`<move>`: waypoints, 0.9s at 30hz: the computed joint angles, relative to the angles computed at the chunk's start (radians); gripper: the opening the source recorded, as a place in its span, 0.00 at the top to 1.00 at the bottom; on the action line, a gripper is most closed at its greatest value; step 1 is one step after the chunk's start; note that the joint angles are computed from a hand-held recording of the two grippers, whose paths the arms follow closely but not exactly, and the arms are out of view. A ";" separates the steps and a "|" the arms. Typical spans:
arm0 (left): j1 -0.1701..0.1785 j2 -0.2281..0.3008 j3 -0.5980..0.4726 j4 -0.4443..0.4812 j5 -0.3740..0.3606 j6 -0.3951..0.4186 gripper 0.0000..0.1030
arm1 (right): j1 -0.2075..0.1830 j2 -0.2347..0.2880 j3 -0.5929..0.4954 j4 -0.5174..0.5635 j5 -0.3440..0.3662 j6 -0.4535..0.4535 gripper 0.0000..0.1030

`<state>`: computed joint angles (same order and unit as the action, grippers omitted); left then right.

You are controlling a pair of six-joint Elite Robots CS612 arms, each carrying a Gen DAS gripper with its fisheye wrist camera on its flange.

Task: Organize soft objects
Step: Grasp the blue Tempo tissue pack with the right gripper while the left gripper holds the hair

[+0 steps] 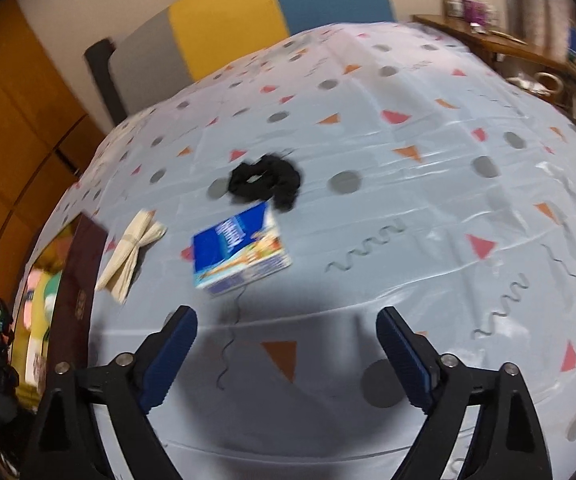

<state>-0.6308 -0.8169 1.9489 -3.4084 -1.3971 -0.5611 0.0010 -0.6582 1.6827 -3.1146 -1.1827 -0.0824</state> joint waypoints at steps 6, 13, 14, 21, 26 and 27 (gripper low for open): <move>0.014 -0.018 0.077 -0.051 0.010 -0.091 0.68 | 0.024 0.011 -0.034 0.045 -0.004 -0.085 0.00; 0.019 -0.035 0.143 -0.117 0.056 -0.159 0.68 | 0.064 0.038 -0.137 0.142 -0.054 -0.151 0.00; 0.020 -0.037 0.149 -0.123 0.062 -0.163 0.68 | 0.073 0.044 -0.155 0.158 -0.078 -0.165 0.00; 0.027 -0.044 0.169 -0.131 0.084 -0.195 0.68 | 0.110 0.085 -0.238 0.265 -0.174 -0.225 0.01; 0.023 -0.050 0.183 -0.127 0.111 -0.209 0.68 | 0.120 0.081 -0.210 0.208 -0.228 -0.251 0.29; 0.023 -0.051 0.184 -0.125 0.113 -0.212 0.68 | 0.120 0.076 -0.197 0.198 -0.226 -0.268 0.29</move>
